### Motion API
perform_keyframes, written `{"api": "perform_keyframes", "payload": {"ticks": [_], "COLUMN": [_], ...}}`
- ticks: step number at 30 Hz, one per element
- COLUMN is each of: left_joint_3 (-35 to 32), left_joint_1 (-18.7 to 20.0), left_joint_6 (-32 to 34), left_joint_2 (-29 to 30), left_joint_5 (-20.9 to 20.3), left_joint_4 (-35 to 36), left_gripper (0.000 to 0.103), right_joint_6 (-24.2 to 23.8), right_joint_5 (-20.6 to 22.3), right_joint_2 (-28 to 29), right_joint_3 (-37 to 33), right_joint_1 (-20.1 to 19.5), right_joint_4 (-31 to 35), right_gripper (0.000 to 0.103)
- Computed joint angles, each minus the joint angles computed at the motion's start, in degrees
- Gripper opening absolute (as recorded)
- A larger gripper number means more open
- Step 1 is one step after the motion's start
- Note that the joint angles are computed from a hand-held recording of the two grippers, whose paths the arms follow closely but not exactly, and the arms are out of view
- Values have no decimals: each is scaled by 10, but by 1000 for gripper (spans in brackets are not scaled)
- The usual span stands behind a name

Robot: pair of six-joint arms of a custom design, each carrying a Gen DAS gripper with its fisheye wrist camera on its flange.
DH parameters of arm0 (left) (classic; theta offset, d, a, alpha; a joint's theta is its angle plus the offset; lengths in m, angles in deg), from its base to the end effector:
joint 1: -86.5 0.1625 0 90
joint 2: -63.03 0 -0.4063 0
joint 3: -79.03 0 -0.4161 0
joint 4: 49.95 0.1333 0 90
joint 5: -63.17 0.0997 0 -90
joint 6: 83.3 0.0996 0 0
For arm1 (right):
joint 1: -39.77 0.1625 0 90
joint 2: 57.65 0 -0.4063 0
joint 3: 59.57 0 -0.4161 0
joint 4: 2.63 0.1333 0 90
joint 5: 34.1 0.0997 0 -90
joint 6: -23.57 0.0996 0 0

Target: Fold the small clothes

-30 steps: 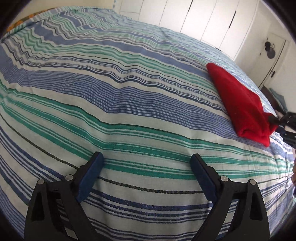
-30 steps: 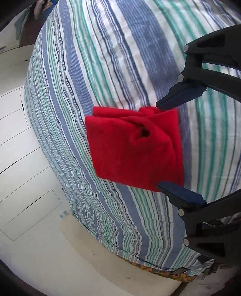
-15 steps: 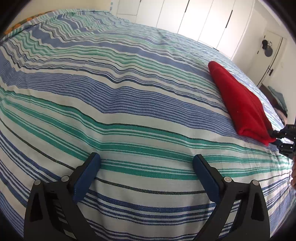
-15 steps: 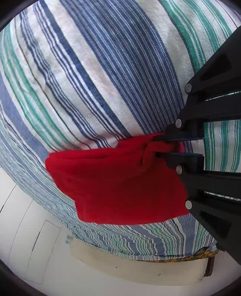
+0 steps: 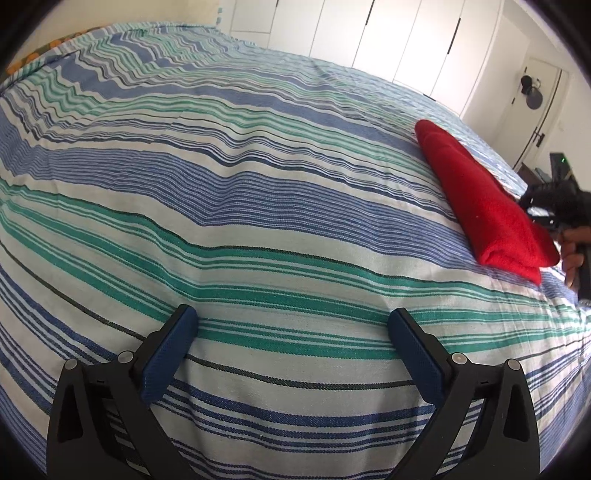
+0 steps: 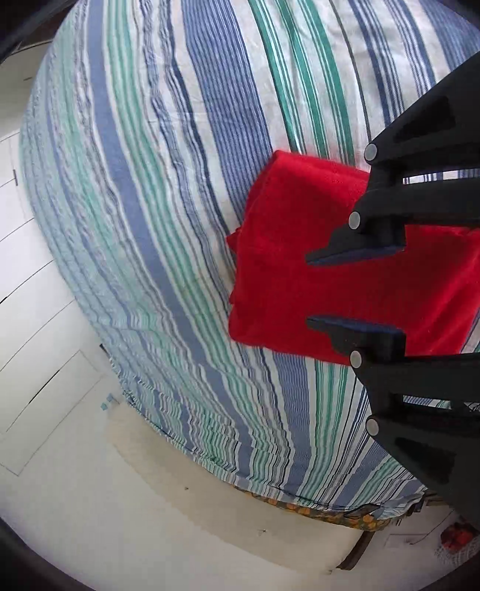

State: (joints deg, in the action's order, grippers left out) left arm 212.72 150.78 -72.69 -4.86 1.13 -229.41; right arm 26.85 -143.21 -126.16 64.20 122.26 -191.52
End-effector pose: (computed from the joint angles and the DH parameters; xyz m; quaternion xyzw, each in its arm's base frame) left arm -0.0332 -0.4836 0.1188 0.2490 0.9179 -0.2283 0.2082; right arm 0.0315 -0.5317 0.1993 -0.1475 -0.9057 0.3605 0.1675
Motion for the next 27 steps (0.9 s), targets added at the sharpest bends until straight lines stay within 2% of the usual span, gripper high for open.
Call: {"api": "perform_keyframes", "payload": {"ticks": [1,2,3,5,6,7,9,11,12,14,15,16,17,19,20,23,25,27], "left_joint_3": [0,0,-1,-1,-1,0,0,-1,-1,-2,-2,-2,-2,-1,-1,-3,-3,-2], "left_joint_1": [1,1,2,5,6,5,5,4,4,2,2,2,2,1,1,0,-1,-3], "left_joint_6": [0,0,1,3,4,4,5,4,3,2,2,2,3,5,6,6,5,3], "left_joint_2": [0,0,0,0,0,0,1,1,2,2,3,3,4,6,6,8,8,6], "left_joint_5": [-1,-2,-4,-9,-10,-9,-9,-7,-5,-3,-1,-1,-1,1,3,6,8,11], "left_joint_4": [0,-1,-2,-5,-6,-7,-8,-6,-5,-3,-2,-3,-4,-8,-9,-6,-4,0], "left_gripper": [102,102,102,102,102,102,102,102,102,102,102,102,102,102,102,102,102,102], "right_joint_6": [11,5,-3,-8,-25,-48,-80,-95,-102,-86,-79,-76,-64,-49,-60,-94,-99,-92], "right_joint_5": [-18,-16,-16,-60,-81,-84,-42,4,2,-49,-52,-31,-34,-65,-69,-56,-35,-56], "right_joint_2": [11,9,8,-2,-5,-9,-27,-21,-8,36,54,54,51,42,43,61,96,141], "right_joint_3": [-1,11,21,35,42,52,82,107,116,120,129,147,156,153,148,111,74,37], "right_joint_1": [-15,-29,-32,-5,16,34,54,62,60,44,24,11,16,56,78,130,141,132], "right_joint_4": [14,4,-26,-57,-74,-95,-122,-141,-151,-140,-151,-186,-208,-208,-213,-190,-170,-133], "right_gripper": [23,7,0,0,10,10,10,10,10,10,5,4,4,5,9,9,9,9]}}
